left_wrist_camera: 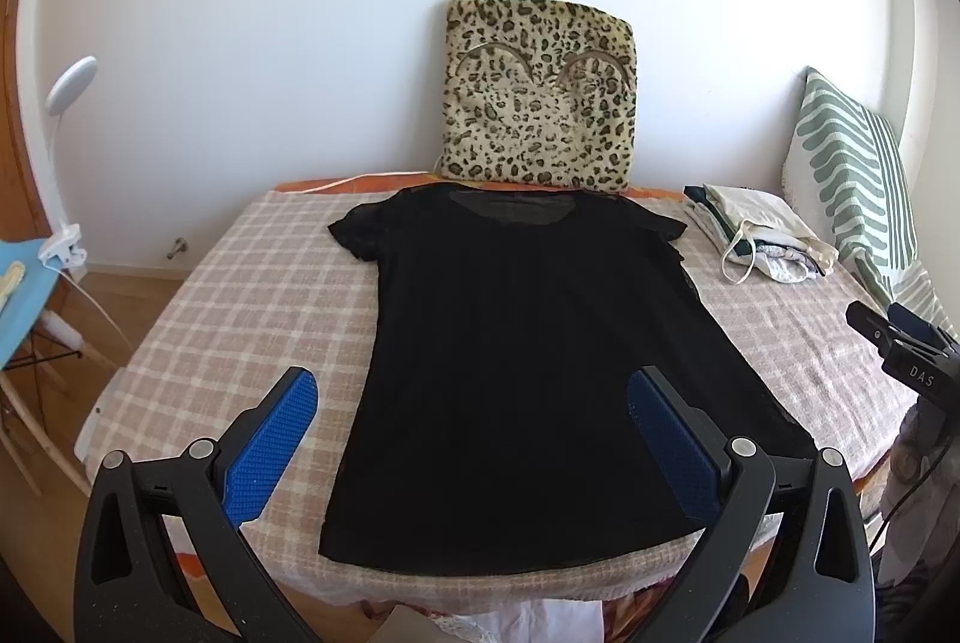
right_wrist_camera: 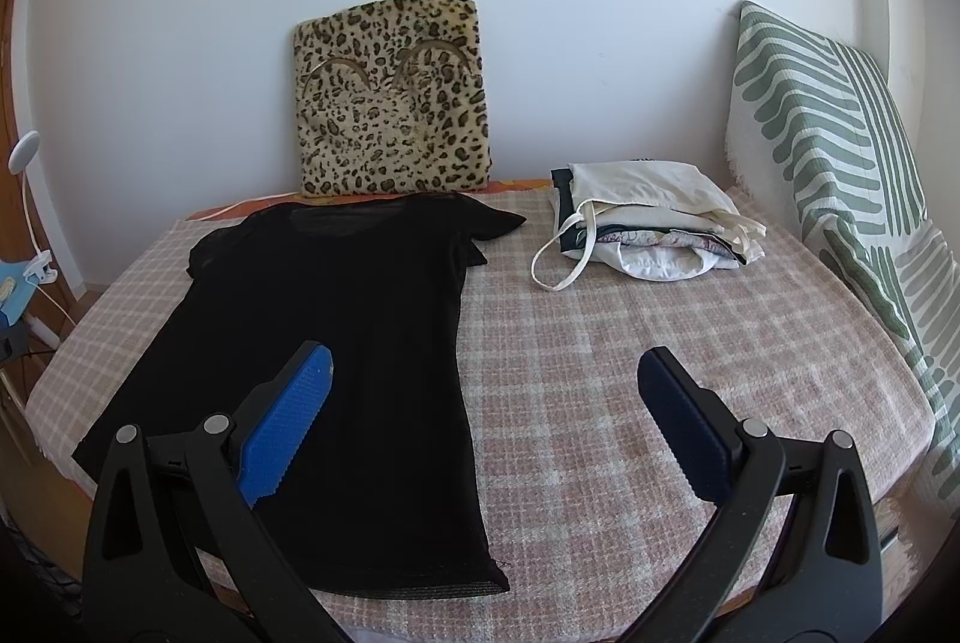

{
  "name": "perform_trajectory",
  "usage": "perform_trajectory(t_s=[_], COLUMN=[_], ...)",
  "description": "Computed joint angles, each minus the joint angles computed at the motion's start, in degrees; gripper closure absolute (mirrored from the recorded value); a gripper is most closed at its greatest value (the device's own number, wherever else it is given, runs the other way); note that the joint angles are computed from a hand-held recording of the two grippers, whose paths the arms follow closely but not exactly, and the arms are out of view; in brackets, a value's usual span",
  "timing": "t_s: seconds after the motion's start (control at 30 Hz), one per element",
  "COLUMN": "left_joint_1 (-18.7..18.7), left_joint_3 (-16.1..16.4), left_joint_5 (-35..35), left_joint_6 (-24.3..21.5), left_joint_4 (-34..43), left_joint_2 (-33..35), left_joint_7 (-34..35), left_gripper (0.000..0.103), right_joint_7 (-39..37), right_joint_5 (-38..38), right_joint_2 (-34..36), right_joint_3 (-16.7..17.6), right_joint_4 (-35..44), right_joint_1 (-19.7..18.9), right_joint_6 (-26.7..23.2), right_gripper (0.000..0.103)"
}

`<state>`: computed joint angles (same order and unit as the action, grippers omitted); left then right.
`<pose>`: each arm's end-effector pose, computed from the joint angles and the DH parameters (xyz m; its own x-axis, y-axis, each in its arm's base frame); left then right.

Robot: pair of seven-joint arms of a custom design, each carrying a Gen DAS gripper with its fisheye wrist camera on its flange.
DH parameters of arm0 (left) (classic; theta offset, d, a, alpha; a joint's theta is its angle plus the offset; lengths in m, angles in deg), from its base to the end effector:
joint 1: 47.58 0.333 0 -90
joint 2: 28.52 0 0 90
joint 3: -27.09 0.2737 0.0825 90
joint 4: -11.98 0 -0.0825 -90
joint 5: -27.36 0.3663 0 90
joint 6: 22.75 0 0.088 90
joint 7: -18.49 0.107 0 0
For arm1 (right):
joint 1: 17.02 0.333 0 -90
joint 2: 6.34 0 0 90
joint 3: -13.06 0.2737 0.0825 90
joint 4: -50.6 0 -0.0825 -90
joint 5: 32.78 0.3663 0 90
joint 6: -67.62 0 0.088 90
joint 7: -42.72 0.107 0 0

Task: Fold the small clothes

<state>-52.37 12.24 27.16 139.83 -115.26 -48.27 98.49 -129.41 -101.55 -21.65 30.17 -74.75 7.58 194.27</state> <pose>0.4663 -0.1823 0.5917 -0.2235 -0.9729 0.0588 -0.5759 0.0832 -0.8133 0.3910 0.3184 0.5095 -0.3199 -0.9474 0.0001 -0.4009 0.1353 -0.9061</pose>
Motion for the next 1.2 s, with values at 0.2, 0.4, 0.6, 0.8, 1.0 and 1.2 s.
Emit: perform_trajectory(t_s=[0.2,0.4,0.6,0.8,1.0,1.2], left_joint_1=[0.44,0.22,2.42,-0.56,-3.90,-0.71], left_joint_3=[-0.14,0.89,0.66,5.93,11.90,13.39], left_joint_5=[0.55,-0.58,1.21,-4.50,-19.60,-29.98], left_joint_6=[0.01,-0.57,-1.32,-2.31,-9.41,-16.65], left_joint_4=[-0.42,-0.77,-1.74,-2.25,-0.51,1.16], left_joint_2=[-0.32,-0.34,-0.61,0.11,1.81,3.68], left_joint_7=[-0.50,-0.09,-0.40,6.91,20.96,22.80], left_gripper=[0.000,0.000,0.000,0.001,0.005,0.027], right_joint_7=[0.28,0.56,1.04,-0.34,-3.00,-6.53], right_joint_5=[-0.11,-0.44,0.14,0.12,-0.82,1.75], right_joint_2=[0.13,0.21,2.83,5.74,8.05,11.98], right_joint_3=[-0.04,-0.04,-0.16,-0.68,-1.37,-3.96], right_joint_4=[0.05,0.12,3.58,7.03,9.24,13.17], right_joint_1=[0.05,0.03,0.45,1.57,2.83,3.25], right_joint_6=[-0.02,0.20,0.20,0.56,1.05,7.54], right_gripper=[0.000,0.000,0.000,0.000,0.000,0.000])
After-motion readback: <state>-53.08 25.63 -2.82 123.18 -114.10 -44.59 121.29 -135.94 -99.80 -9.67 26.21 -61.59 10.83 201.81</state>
